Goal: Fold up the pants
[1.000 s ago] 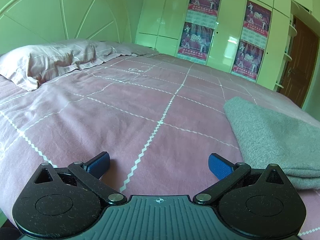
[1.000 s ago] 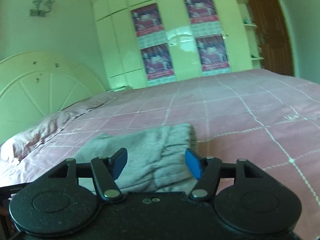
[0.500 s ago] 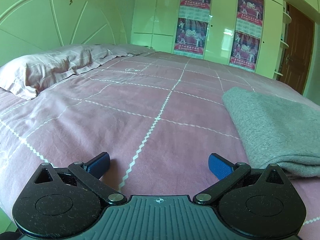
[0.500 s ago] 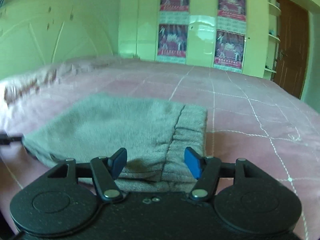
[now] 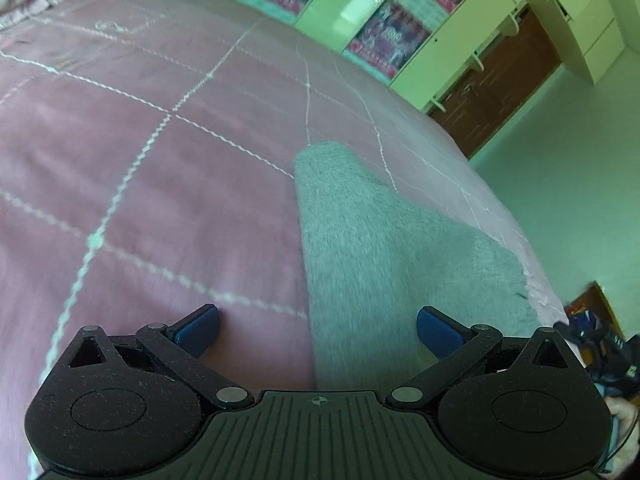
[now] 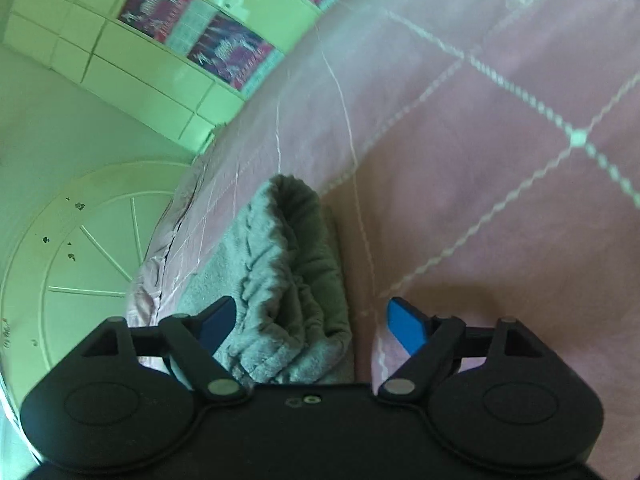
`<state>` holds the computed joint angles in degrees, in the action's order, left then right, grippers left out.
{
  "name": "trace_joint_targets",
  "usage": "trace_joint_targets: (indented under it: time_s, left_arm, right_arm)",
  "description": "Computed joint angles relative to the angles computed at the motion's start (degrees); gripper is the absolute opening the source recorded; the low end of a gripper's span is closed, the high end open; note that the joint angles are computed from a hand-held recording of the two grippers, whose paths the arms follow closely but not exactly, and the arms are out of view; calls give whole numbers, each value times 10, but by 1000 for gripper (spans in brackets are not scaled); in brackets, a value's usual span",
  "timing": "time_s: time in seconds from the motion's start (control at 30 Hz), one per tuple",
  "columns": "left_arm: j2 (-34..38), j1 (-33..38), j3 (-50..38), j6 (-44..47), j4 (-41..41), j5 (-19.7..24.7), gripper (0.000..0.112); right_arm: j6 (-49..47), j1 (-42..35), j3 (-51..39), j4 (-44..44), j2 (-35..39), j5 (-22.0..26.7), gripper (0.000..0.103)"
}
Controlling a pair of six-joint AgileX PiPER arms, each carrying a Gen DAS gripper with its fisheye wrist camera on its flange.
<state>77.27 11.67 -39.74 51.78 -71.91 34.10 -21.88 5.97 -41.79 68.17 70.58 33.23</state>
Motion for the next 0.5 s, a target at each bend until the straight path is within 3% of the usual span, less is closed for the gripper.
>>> trace_joint_targets:
  time_s: [0.03, 0.1, 0.23, 0.33, 0.4, 0.5]
  left_arm:
    - [28, 8, -20, -7, -7, 24, 103]
    - [69, 18, -50, -24, -17, 55, 103]
    - [109, -1, -75, -19, -23, 54, 103]
    - [123, -18, -86, -4, -30, 49, 103]
    - [139, -13, -94, 18, -48, 69, 103]
    - [175, 8, -118, 42, -65, 133, 103]
  right_arm:
    - [-10, -13, -14, 7, 28, 33, 87]
    - [-32, -19, -26, 34, 61, 55, 97]
    - [-21, -19, -54, 42, 105, 80, 98]
    - [21, -11, -89, 0, 128, 92, 98]
    - [47, 1, -110, -30, 138, 93, 98]
    - [50, 9, -125, -26, 151, 95, 98]
